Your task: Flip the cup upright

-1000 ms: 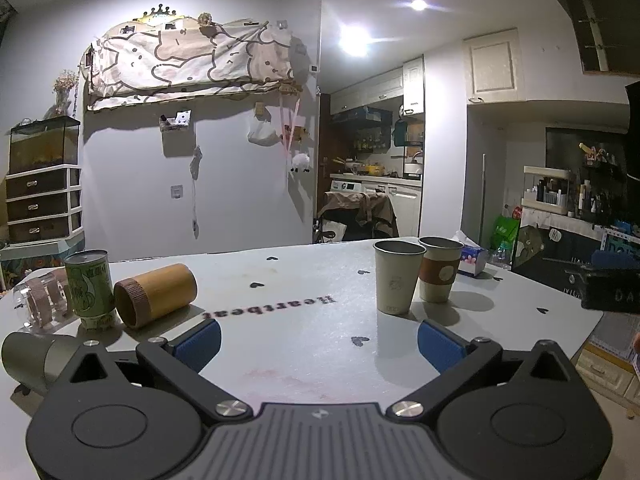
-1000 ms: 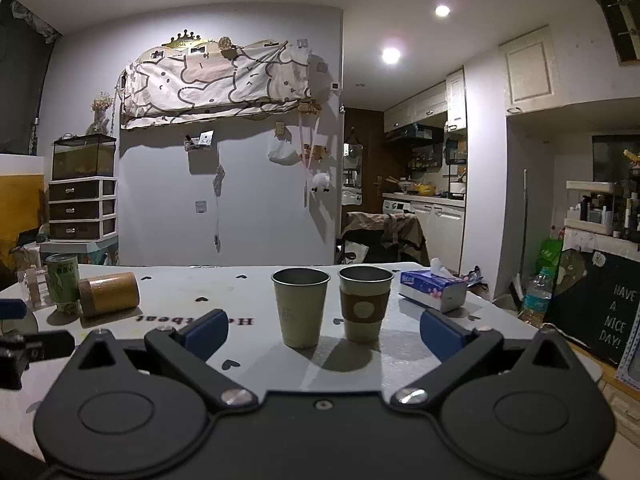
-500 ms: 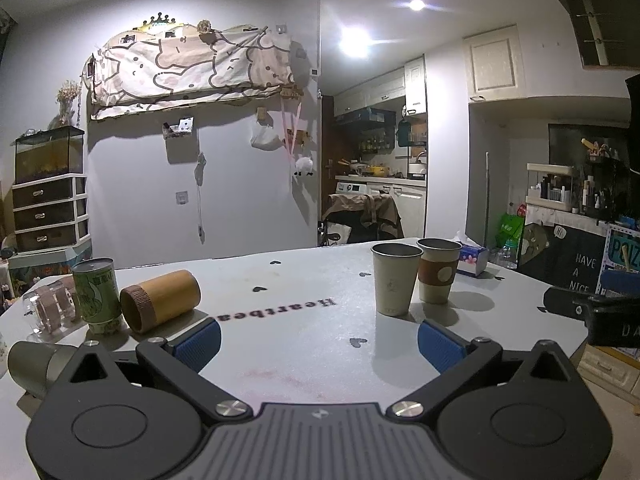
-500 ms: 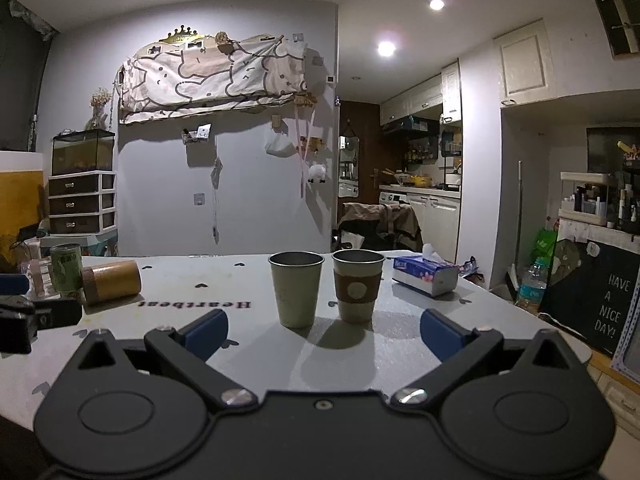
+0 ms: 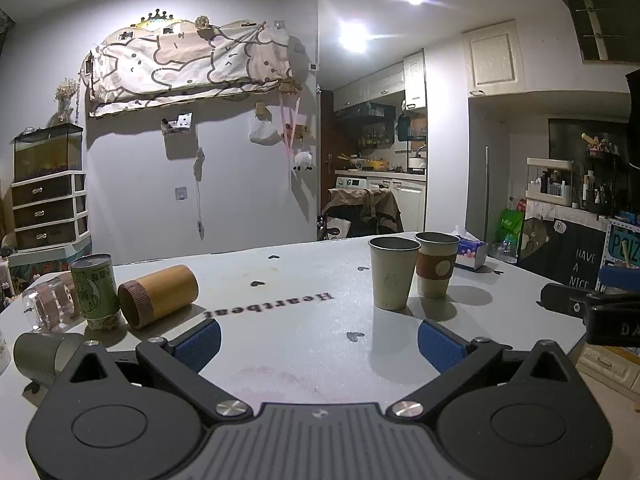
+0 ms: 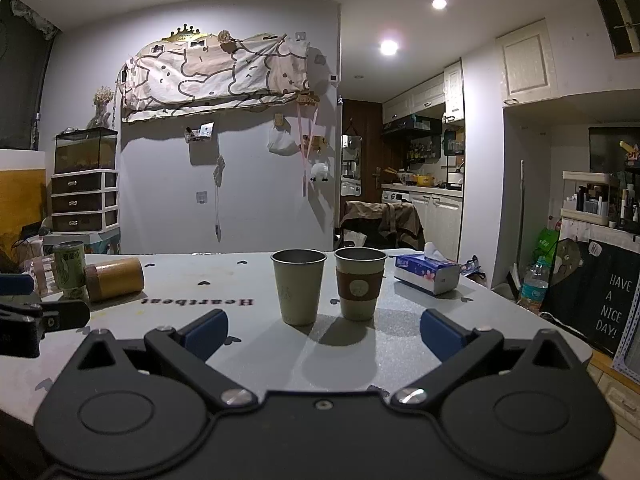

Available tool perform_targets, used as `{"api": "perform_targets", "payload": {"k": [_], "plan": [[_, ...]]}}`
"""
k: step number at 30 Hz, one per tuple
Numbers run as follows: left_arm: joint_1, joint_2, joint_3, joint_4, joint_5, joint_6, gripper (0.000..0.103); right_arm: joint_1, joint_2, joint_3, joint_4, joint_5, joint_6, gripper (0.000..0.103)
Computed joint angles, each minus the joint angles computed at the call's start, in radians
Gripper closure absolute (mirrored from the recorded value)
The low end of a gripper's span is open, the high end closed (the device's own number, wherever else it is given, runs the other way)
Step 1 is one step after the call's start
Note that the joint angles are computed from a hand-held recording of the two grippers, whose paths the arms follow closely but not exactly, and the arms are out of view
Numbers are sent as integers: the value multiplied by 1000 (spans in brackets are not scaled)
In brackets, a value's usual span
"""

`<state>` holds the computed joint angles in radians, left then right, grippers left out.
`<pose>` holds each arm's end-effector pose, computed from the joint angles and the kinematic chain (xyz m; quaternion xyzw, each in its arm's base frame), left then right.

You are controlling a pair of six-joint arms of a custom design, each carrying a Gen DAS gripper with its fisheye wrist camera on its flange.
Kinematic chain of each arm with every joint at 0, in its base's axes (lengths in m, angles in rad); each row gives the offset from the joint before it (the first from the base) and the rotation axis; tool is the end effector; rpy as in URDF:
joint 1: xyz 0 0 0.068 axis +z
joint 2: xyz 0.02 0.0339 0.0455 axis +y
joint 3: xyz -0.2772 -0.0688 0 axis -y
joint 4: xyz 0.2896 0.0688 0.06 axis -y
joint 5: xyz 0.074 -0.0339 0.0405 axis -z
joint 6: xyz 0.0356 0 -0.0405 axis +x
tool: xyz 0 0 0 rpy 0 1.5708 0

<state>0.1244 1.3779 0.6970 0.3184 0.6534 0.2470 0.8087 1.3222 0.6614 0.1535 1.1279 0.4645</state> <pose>0.3254 0.0189 0.2136 0.2297 0.7668 -0.1602 0.5775 0.2271 0.1914 0.2084 0.1423 0.7641 -0.1157 0.6185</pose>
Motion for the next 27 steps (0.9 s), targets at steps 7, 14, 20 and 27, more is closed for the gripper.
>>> {"api": "perform_targets", "payload": {"k": [7, 14, 20, 27], "plan": [[-1, -2, 0, -3, 0, -2, 0, 11, -5, -5, -3, 4, 0, 0], [-2, -1, 1, -2, -1, -4, 0, 9, -3, -2, -2, 2, -5, 0], [-1, -1, 2, -4, -2, -4, 0, 12, -4, 0, -8, 3, -2, 0], [1, 5, 4, -5, 0, -4, 0, 10, -4, -1, -5, 2, -4, 0]]}}
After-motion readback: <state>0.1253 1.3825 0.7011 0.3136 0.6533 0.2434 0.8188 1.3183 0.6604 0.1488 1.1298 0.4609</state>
